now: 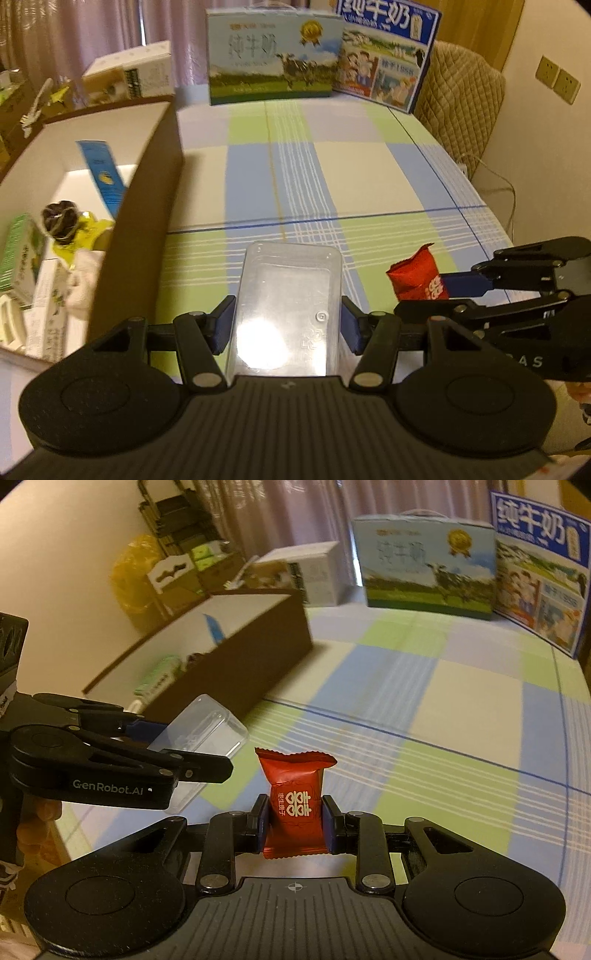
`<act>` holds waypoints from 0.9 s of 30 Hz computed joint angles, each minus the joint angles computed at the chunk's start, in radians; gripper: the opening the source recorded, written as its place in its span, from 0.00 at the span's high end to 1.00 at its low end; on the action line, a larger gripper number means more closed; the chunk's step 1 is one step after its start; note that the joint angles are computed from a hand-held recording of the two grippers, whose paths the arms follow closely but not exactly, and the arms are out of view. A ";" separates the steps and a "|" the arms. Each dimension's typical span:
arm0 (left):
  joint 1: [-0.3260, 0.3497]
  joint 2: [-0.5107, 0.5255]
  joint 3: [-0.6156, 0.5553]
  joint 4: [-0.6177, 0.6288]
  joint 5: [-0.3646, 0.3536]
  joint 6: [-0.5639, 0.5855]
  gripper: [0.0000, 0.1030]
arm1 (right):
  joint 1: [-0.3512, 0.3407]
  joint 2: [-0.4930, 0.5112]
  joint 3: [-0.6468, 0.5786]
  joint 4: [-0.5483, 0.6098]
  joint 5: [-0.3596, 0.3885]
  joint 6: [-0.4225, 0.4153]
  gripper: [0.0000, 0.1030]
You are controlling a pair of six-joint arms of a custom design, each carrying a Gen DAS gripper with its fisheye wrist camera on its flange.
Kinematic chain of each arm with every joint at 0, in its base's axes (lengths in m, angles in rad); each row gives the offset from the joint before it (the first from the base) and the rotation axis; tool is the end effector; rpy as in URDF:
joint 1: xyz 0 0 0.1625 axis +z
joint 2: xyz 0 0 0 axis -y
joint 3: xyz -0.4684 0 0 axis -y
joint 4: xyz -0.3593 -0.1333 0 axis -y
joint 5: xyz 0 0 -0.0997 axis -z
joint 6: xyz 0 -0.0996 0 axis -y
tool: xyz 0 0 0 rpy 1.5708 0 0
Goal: Organize objects
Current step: 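Carry the clear case and red candy over the brown box with both tools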
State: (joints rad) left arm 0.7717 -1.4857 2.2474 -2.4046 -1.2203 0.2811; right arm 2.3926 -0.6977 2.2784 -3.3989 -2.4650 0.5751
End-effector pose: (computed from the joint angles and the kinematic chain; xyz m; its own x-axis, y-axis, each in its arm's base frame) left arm -0.1742 -0.4032 0.2951 -0.4480 0.8231 -0.3490 0.8734 0.4863 0.0258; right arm 0.3801 -0.2775 0.0681 -0.8613 0.0834 0.5012 -0.2879 0.7327 -0.6167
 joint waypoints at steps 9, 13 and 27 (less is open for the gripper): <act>0.051 -0.085 -0.074 0.057 0.007 0.027 0.48 | 0.019 0.066 -0.141 0.009 0.034 -0.087 0.75; 0.083 -0.101 -0.118 0.070 0.016 0.047 0.48 | 0.019 0.097 -0.204 0.006 0.049 -0.130 0.75; 0.198 -0.019 -0.293 -0.004 0.020 0.191 0.48 | -0.032 0.214 -0.486 0.037 0.075 -0.326 0.75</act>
State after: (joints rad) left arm 0.9700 -1.5049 1.9544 -2.4081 -1.2006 0.4719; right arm 2.3601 -0.4839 1.7928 -3.3618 -2.3902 0.2495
